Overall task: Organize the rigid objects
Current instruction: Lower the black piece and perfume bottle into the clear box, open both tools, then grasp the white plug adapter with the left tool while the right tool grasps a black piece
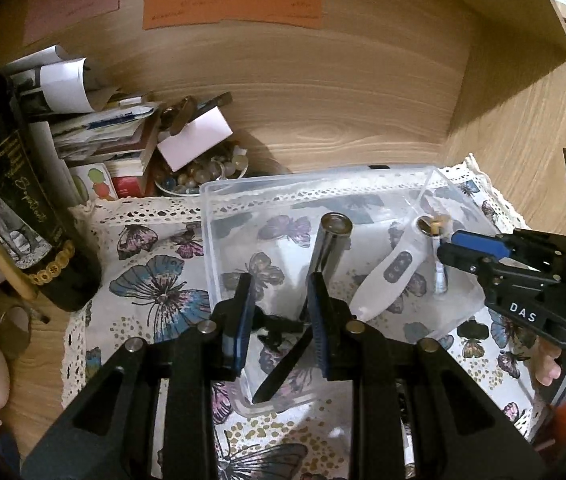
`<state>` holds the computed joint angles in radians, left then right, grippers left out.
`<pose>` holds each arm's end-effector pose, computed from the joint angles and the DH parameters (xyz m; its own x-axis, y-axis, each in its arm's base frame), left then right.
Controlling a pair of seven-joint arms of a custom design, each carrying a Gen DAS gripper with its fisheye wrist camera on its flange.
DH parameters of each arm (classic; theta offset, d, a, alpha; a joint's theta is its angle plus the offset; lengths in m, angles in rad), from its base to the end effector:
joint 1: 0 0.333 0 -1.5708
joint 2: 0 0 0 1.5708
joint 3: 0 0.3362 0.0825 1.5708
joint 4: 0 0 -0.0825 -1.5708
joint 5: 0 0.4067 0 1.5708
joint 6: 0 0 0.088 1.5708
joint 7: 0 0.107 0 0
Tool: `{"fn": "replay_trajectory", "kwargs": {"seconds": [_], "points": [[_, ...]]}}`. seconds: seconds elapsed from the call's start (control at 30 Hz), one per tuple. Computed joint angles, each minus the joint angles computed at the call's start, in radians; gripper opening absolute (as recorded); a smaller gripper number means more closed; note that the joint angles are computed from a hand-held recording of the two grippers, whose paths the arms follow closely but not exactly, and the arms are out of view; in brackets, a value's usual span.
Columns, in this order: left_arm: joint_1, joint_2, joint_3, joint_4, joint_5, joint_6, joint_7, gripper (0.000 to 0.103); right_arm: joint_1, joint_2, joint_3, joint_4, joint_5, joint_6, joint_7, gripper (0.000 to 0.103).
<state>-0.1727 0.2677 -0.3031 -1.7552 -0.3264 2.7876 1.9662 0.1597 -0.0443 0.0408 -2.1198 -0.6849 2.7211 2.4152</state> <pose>0.6429 -0.2901 0.5200 -0.5681 -0.8177 0.0931 -0.6043 0.3377 -0.7217 0.5775 0.1413 0.5083 -0.1248 -0.9907 0.0544 -0.7179 0.0523 -0.6942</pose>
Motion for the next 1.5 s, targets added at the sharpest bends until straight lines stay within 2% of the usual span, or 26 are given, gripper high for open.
{"fn": "replay_trajectory", "kwargs": {"seconds": [0.23,0.3,0.37,0.47,0.67,0.8,0.93,1.17,1.5], "points": [[0.008,-0.005,0.002,0.009,-0.01,-0.026,-0.016,0.029,0.0,-0.019,0.004,-0.011,0.014,0.013,-0.01,0.023],[0.011,-0.015,0.001,0.004,-0.017,-0.034,-0.009,0.03,-0.003,-0.036,0.007,-0.023,0.014,0.028,-0.011,0.026],[0.02,-0.033,-0.007,-0.011,-0.047,-0.034,0.018,0.034,-0.01,-0.057,0.011,-0.041,0.014,0.056,-0.006,0.039],[0.013,-0.074,0.0,-0.061,-0.06,0.027,0.034,0.048,-0.035,-0.095,0.034,-0.063,-0.062,0.068,0.06,0.044],[0.01,-0.149,0.004,-0.144,-0.123,0.09,0.113,0.051,-0.067,-0.157,0.072,-0.099,-0.119,0.049,0.099,0.046],[-0.003,-0.186,0.018,-0.192,-0.153,0.11,0.136,0.057,-0.08,-0.195,0.088,-0.135,-0.126,0.031,0.113,0.046],[-0.016,-0.211,0.034,-0.225,-0.183,0.086,0.15,0.058,-0.083,-0.231,0.094,-0.181,-0.1,0.013,0.099,0.046],[-0.038,-0.222,0.055,-0.262,-0.162,0.014,0.1,0.059,-0.084,-0.263,0.089,-0.252,0.0,0.001,0.04,0.046],[-0.063,-0.213,0.048,-0.277,-0.134,-0.07,0.091,0.061,-0.055,-0.202,0.063,-0.265,0.179,0.013,-0.12,0.046]]}}
